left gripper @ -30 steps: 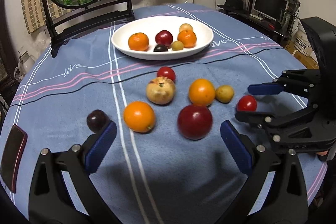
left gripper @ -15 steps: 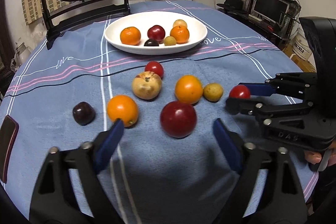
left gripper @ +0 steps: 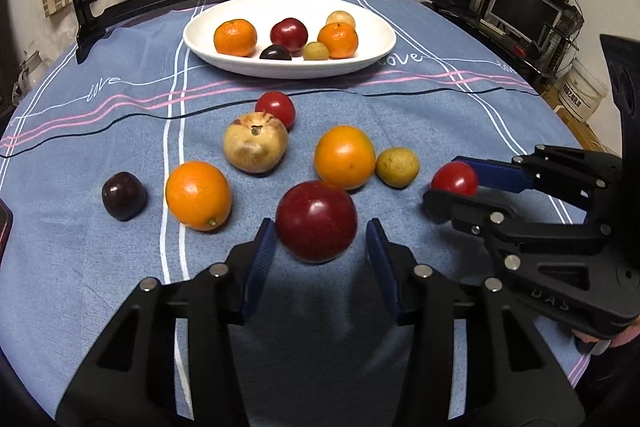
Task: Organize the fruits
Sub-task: 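Grasp a red tomato with the right tool while the left tool grasps a red apple, then carry the tomato and apple onto the white plate and open both tools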
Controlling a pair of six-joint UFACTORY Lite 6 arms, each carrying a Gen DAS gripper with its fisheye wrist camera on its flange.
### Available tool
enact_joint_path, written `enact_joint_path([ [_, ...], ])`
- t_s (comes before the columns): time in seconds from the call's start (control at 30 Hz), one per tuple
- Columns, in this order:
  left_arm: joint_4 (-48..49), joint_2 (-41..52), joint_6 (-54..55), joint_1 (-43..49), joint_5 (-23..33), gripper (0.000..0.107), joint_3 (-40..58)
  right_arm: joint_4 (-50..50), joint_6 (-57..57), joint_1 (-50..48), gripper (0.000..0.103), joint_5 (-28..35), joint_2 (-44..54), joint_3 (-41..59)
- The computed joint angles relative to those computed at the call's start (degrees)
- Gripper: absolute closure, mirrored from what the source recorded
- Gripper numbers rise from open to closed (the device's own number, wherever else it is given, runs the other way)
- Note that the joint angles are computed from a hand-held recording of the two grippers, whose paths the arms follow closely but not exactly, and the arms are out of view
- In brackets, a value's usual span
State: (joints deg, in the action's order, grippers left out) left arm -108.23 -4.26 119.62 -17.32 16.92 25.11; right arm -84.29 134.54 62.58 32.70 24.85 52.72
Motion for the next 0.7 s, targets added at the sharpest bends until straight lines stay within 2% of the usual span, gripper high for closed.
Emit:
enact_joint_path([
  [0.13, -1.26, 1.98, 0.12, -0.57, -0.61, 0.059, 1.26, -0.38, 0.2, -0.05, 0.07, -0.03, -0.15, -0.12],
  [0.2, -1.59, 2.97, -0.47, -0.73, -0.95, 0.064, 2.01, -0.2, 0.14, 0.0, 0.07, 0.04, -0.26, -0.17],
  [0.47, 1.22, 3.78, -3.09, 1.17, 1.38, 0.065, 2.37, 0.15, 0.57, 0.14, 0.07, 0.44, -0.59, -0.45],
  [0.7, 0.64, -2.02, -1.77, 3.96, 5.43, 0.065, -0.7, -3.14, 5.48, 0.0, 0.07, 1.6, -2.23, -2.43],
])
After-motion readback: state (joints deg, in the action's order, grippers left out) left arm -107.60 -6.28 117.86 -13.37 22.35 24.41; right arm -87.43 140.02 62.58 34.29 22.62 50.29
